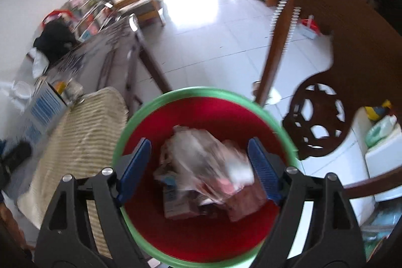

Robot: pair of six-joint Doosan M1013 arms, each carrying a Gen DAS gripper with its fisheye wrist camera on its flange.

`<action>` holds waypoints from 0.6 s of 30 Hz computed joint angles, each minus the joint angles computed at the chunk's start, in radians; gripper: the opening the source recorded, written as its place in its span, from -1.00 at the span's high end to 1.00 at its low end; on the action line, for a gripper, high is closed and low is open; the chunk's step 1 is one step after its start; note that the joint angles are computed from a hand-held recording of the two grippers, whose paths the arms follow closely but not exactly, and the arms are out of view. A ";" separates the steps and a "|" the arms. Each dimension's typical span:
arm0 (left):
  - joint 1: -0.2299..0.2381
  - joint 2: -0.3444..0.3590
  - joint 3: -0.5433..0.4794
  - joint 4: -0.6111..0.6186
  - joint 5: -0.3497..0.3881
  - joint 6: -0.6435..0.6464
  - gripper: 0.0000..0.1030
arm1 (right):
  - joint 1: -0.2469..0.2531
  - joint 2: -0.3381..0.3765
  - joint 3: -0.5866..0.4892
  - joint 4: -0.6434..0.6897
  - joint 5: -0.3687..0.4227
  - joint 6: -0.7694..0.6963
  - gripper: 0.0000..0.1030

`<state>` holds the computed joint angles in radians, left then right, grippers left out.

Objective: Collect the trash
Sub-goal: 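Lower both held items over the red bucket and open both tools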

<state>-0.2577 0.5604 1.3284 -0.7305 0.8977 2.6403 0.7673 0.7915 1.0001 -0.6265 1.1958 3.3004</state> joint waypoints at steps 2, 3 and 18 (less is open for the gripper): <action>-0.012 0.003 0.002 -0.014 0.041 0.043 0.04 | 0.006 -0.013 0.015 -0.024 0.052 0.048 -0.52; -0.022 0.010 -0.006 -0.008 0.088 0.067 -0.03 | 0.009 -0.018 0.021 -0.033 0.067 0.069 -0.52; 0.065 0.047 -0.045 0.052 -0.013 -0.046 -0.47 | 0.009 0.095 -0.206 -0.056 0.105 -0.020 -0.53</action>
